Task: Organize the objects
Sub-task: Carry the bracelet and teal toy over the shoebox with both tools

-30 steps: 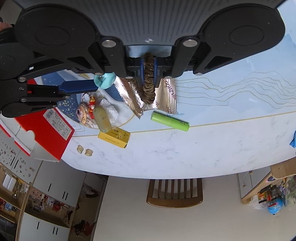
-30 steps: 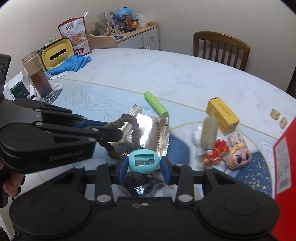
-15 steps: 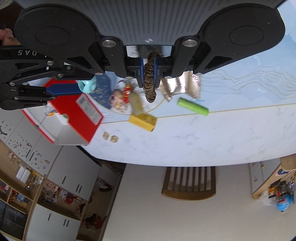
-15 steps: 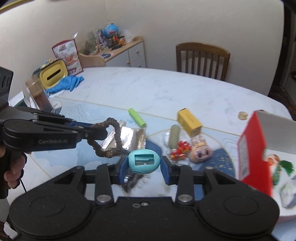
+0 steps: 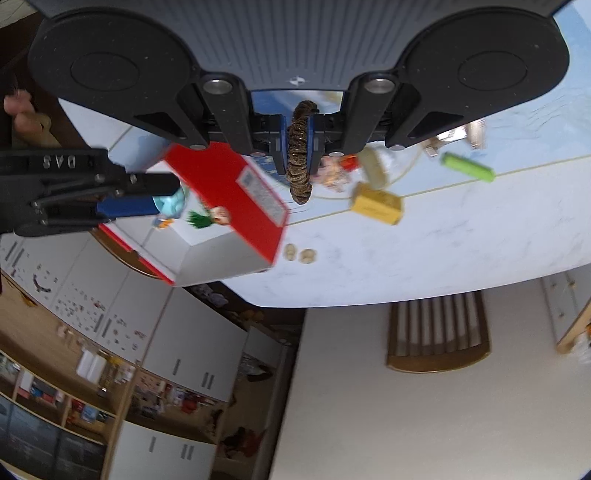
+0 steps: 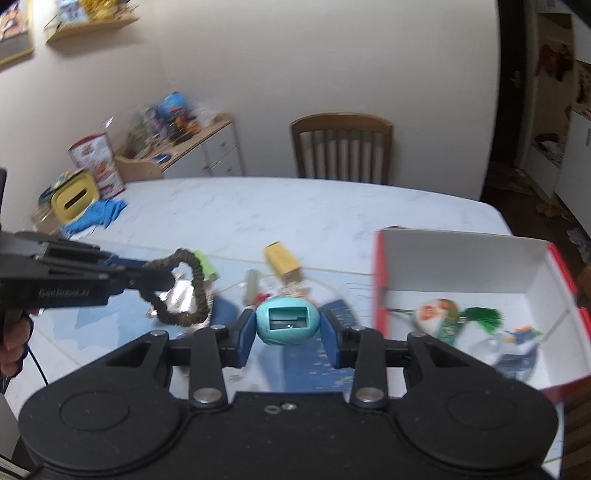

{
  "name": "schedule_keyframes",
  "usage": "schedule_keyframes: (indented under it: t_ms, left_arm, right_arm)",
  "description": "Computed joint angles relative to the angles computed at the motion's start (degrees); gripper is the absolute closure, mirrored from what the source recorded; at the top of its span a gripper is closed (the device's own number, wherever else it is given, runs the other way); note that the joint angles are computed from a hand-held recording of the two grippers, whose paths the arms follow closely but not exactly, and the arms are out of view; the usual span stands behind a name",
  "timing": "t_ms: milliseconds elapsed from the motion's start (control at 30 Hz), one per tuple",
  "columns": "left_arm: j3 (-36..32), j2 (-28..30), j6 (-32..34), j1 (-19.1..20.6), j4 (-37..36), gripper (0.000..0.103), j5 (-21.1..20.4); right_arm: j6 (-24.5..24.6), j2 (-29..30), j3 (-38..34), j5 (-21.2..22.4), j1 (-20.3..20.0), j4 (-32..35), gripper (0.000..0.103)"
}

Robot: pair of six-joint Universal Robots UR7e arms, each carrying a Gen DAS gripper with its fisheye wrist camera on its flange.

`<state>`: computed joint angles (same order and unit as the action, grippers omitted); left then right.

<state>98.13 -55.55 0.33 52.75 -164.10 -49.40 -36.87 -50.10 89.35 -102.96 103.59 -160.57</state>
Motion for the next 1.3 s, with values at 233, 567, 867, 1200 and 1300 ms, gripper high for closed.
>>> schedule_keyframes:
  t_ms: [233, 567, 867, 1200, 1300]
  left_arm:
    - [-5.7, 5.7, 1.1, -1.6, 2.6, 0.093, -1.4]
    - [-17.1, 14.6, -0.3, -2.3, 7.8, 0.093, -4.9]
    - [-28.5, 23.1, -4.2, -1.4, 15.4, 0.093, -7.2]
    - [-40.6, 31.3, -8.8, -0.1, 27.2, 0.093, -6.3]
    - [-43.4, 33.1, -9.3, 0.2, 30.8, 0.093, -5.2]
  right_arm:
    - [-1.5, -2.2, -1.7, 0.6, -2.8, -0.3, 0.066]
    - [-4.0, -2.3, -6.7, 0.4, -6.6, 0.9, 0.066]
    - [-6.1, 0.9, -15.1, 0.3, -9.2, 4.9, 0.066]
    - [-6.9, 7.5, -25.9, -2.1, -11.1, 12.1, 0.066]
    - [-7.8, 9.8, -28.8, -2.8, -11.4, 14.2, 0.066]
